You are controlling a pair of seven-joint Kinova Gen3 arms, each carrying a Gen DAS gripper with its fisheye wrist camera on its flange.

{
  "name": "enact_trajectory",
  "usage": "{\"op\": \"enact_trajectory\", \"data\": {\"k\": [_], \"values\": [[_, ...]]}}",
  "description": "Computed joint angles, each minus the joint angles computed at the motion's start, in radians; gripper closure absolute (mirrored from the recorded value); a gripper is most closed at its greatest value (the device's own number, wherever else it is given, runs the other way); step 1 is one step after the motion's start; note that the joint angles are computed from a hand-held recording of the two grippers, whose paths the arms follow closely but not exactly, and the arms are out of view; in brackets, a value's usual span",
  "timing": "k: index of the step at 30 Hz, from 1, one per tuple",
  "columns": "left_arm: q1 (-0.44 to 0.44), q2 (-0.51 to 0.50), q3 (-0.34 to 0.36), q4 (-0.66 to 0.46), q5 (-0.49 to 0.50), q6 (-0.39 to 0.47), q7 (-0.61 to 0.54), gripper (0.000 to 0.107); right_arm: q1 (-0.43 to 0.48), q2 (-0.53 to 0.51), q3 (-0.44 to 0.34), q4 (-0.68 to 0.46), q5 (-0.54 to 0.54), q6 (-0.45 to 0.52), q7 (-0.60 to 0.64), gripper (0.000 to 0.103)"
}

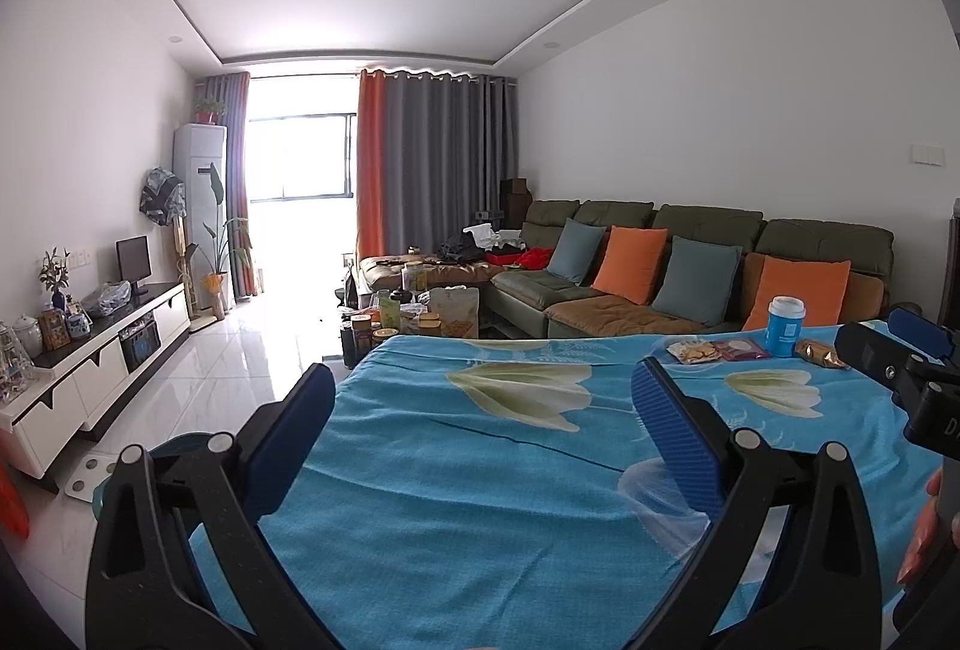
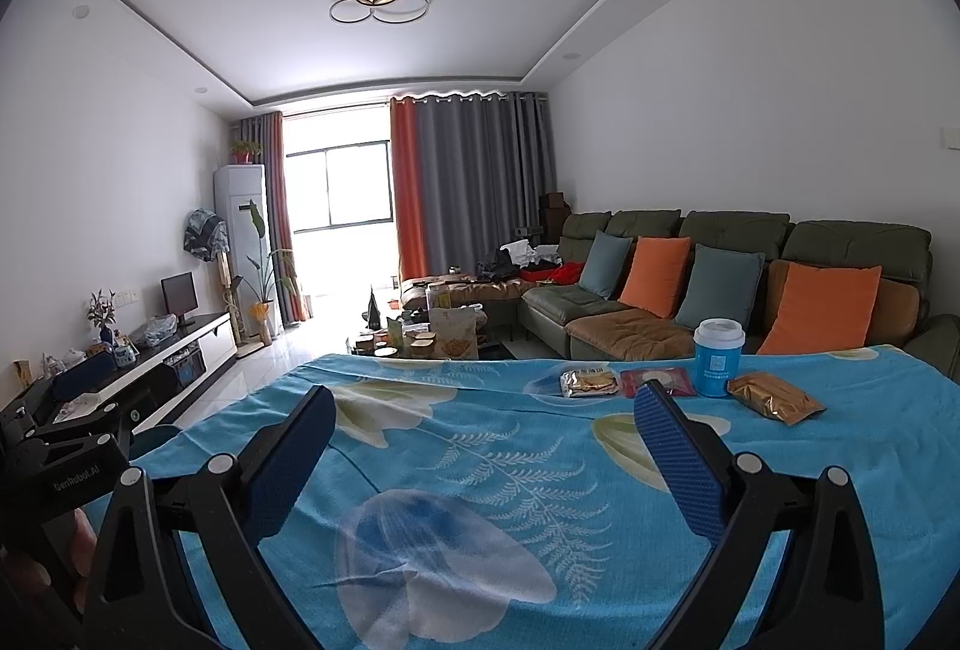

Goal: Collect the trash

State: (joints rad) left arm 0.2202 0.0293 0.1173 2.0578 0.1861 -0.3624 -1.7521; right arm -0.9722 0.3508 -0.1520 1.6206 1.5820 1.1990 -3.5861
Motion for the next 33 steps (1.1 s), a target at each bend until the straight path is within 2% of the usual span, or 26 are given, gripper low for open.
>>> {"op": "enact_trajectory", "data": {"k": [26,30,33], "values": [[0.004,0.000,0.000,0.000,0.016,-0.004,-0.017,0.010,-0.001,0.004,0.002,-0.001,0.007,0.001,-0.008,0.007],[0.002,-0.001,0.000,0.000,0.008,-0.003,-0.010,0.010,-0.002,0.004,0.002,-0.004,0.005,0.001,-0.007,0.007],[-0.004,0.001,0.001,0.003,-0.034,-0.006,0.019,0.010,0.000,0.004,0.002,-0.005,0.004,-0.001,-0.006,0.007]]}}
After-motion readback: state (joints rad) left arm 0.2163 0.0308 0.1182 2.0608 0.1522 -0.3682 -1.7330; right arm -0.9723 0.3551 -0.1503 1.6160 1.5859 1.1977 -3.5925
